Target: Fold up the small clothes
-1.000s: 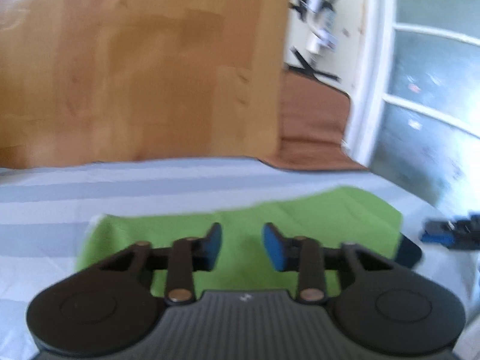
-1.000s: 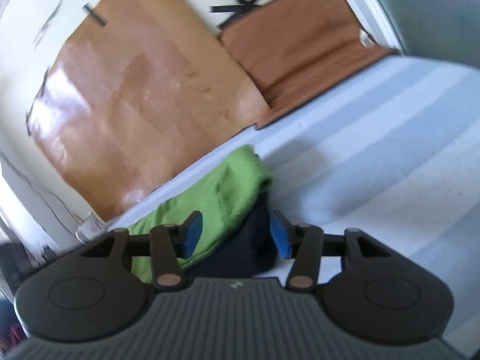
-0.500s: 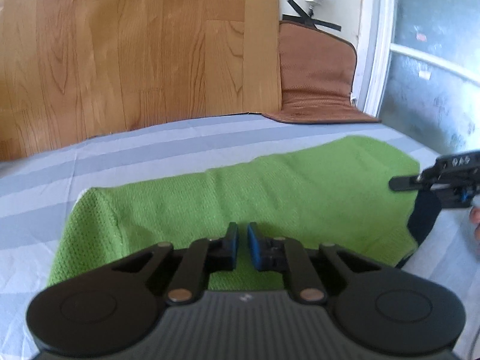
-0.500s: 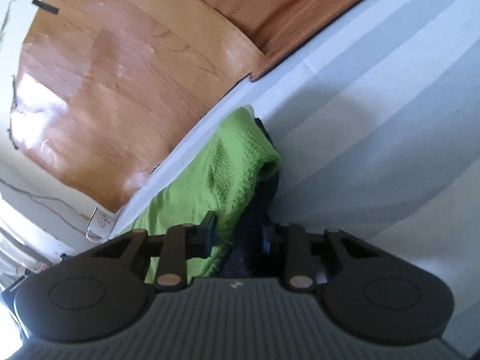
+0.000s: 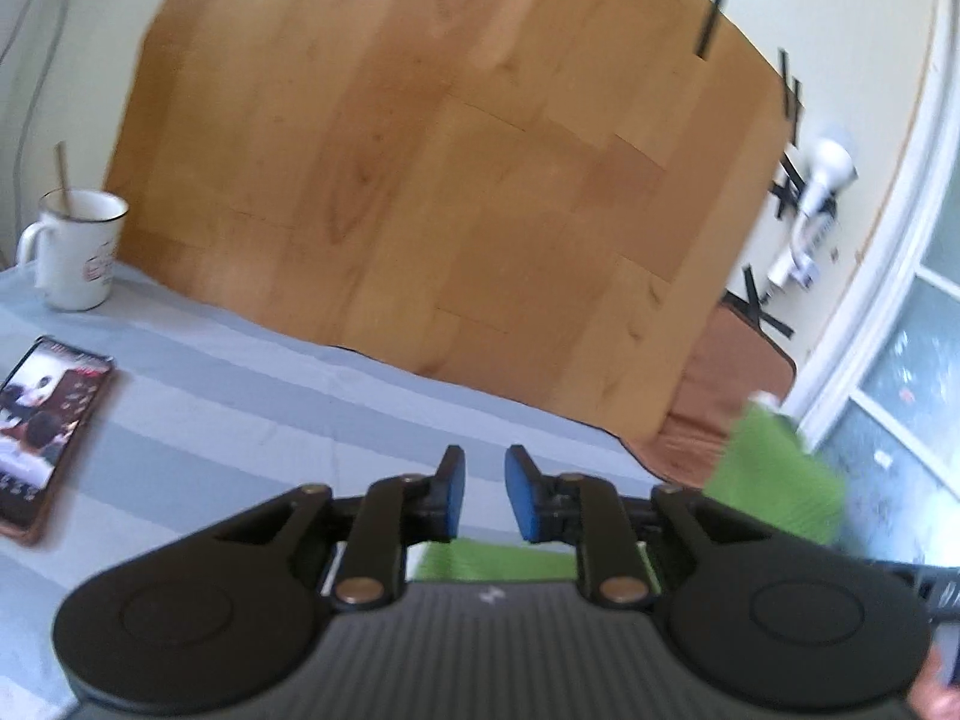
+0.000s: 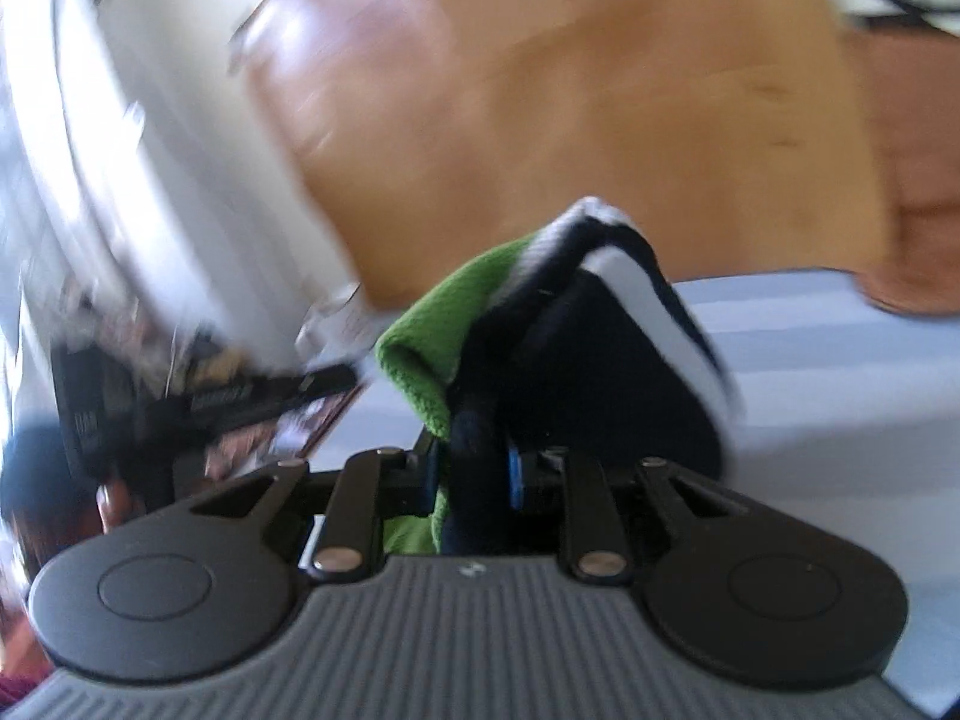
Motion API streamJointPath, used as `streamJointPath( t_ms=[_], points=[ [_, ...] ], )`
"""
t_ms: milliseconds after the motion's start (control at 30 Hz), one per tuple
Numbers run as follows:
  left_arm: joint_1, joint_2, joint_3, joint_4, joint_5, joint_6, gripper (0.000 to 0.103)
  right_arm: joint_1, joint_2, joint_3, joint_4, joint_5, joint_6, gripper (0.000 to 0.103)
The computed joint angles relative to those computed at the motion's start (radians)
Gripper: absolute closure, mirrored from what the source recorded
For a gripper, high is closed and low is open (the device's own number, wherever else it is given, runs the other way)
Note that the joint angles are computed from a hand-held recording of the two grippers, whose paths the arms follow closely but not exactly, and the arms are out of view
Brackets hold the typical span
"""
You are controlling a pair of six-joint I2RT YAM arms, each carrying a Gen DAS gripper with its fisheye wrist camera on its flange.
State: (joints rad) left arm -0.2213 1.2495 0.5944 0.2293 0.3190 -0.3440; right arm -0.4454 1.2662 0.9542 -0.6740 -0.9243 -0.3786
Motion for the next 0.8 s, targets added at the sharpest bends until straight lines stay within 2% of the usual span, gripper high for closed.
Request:
streamJointPath(
  t_ms=[100,133,167,200,233,267,300,333,467,533,633,700,800],
  points=[
    [0.06,-0.002,-0.028,0.008,0.056,-0.004,0.069,0.248,0.027,-0.052,0.149,0.179,0.077,0.079],
    [0.06,0.015,-0.022,0.014,0.057,-0.01,0.057,0.315,0.058,-0.06,0.177,0.229,0.097,0.079],
    [0.071,0.019,-0.026,0.015,0.073,-0.012,0.044,0.366,0.098,-0.062,0.19,0.262,0.104,0.079],
    [0.072,0.022,-0.029,0.015,0.084,-0.02,0.037,0.405,0.145,-0.052,0.184,0.276,0.087,0.079],
    [0.074,0.029,-0.033,0.021,0.102,-0.025,0.025,0.431,0.169,-0.059,0.194,0.273,0.059,0.076],
    [0.073,0.038,-0.032,0.028,0.117,-0.028,0.022,0.448,0.142,-0.091,0.227,0.28,0.042,0.072],
    [0.064,0.05,-0.028,0.035,0.117,-0.024,0.022,0.452,0.121,-0.094,0.216,0.275,0.02,0.061],
    [0.053,0.058,-0.025,0.038,0.108,-0.016,0.022,0.429,0.11,-0.083,0.178,0.223,-0.013,0.056],
    [0.004,0.112,0.014,0.03,0.071,-0.006,0.023,0.269,0.059,-0.051,0.055,0.027,-0.112,0.057],
    [-0.023,0.151,0.061,0.005,0.048,-0.005,0.023,0.173,0.025,-0.059,0.03,-0.016,-0.151,0.062],
    [-0.064,0.206,0.135,-0.041,0.011,0.005,0.025,0.104,0.032,-0.048,0.109,-0.006,-0.062,0.078],
    [-0.098,0.236,0.173,-0.073,-0.048,0.018,0.025,0.074,0.075,-0.036,0.142,-0.01,0.001,0.081],
    [-0.131,0.303,0.218,-0.114,-0.136,0.024,0.029,0.119,0.158,-0.034,0.052,0.019,-0.038,0.081]
  ],
)
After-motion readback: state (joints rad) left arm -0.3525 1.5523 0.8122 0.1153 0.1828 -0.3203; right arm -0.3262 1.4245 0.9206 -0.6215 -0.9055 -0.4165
